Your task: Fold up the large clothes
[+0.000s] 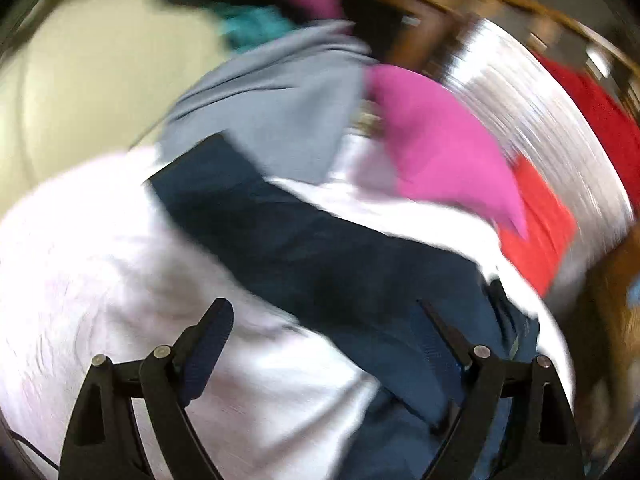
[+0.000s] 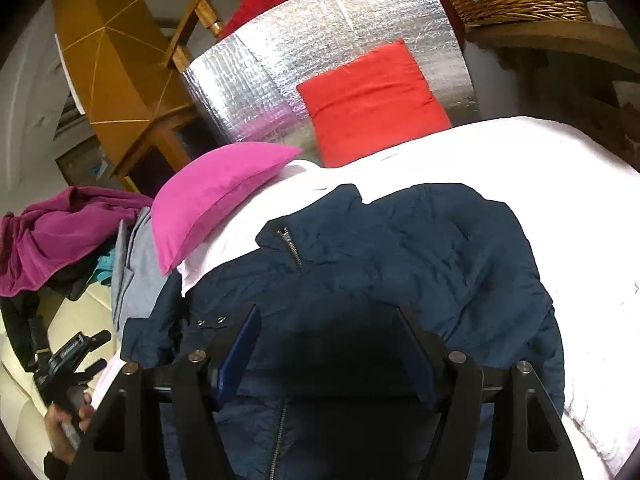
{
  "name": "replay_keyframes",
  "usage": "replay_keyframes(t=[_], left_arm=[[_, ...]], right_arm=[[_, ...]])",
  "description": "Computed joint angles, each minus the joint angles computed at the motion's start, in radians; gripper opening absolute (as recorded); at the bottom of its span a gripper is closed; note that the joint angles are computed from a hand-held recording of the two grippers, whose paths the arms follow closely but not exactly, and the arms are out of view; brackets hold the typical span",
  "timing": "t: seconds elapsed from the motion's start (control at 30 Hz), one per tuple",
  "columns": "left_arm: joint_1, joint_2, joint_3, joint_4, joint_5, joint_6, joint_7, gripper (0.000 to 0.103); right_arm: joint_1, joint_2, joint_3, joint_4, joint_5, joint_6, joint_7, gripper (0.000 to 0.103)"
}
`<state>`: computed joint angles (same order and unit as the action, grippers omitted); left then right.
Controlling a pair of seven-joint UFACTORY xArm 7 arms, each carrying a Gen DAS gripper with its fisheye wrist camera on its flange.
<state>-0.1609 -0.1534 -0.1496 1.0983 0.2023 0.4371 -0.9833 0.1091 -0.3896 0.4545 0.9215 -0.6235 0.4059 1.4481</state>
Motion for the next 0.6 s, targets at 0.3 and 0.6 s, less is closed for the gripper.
replay_keyframes(t=[0.3, 0.6], left_arm=[[0.005, 0.078, 0.089, -0.057, -0.3, -0.169, 0.096, 0.089], [0.009, 0.18, 0.084, -0.006, -0.565, -0.219, 0.311, 0.065]], right_arm=[[0.062, 0.032, -0.046, -0.016, 0.074, -0.008, -0.069, 0.072], [0.074, 0.059, -0.054, -0.012, 0.087, -0.017, -0.088, 0.072]])
